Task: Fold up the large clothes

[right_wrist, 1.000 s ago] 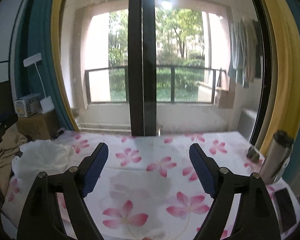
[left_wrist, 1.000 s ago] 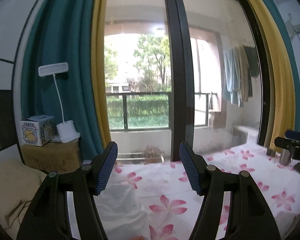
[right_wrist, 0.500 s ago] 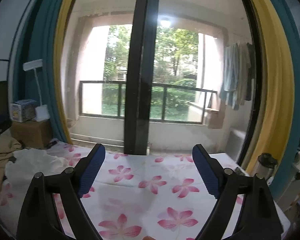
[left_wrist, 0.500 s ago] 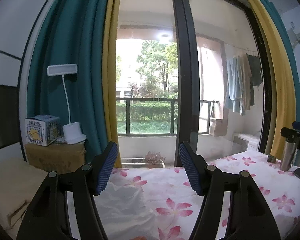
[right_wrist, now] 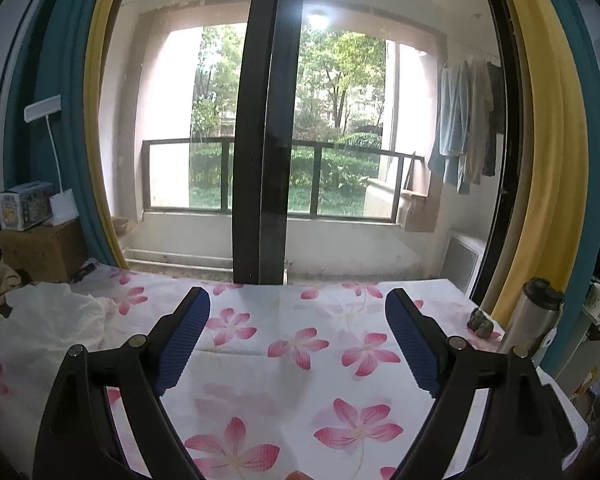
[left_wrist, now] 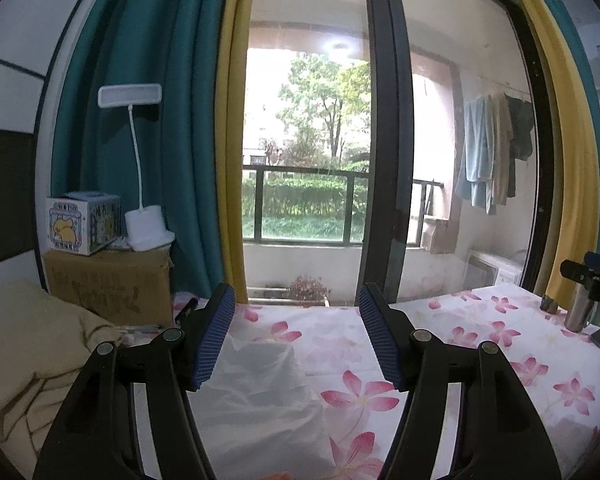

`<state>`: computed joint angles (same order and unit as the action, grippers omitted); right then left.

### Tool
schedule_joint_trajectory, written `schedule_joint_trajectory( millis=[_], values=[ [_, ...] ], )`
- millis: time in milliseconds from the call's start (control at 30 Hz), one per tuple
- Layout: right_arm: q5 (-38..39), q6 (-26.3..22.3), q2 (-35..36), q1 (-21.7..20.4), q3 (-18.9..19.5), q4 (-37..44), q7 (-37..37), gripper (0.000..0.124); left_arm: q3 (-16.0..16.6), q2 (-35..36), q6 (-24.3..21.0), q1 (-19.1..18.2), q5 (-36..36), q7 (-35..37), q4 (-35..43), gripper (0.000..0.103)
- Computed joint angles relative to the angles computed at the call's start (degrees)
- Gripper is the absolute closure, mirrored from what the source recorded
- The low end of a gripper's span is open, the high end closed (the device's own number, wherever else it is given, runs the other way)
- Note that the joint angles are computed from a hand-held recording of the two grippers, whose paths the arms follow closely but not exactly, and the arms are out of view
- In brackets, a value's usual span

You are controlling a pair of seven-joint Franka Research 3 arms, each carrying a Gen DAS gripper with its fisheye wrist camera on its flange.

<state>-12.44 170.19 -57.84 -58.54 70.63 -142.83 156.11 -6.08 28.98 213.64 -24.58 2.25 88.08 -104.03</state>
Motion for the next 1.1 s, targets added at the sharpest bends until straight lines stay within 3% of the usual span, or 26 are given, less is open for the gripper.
schedule_joint_trajectory(
  millis=[1100],
  values=[
    [-0.7, 0.1, 2.4, -0.9, 0.1, -0.1, 0.0, 0.035, 0.4, 1.7, -1.7, -0.2, 1.4, -1.6, 2.4, 0.035]
  ],
)
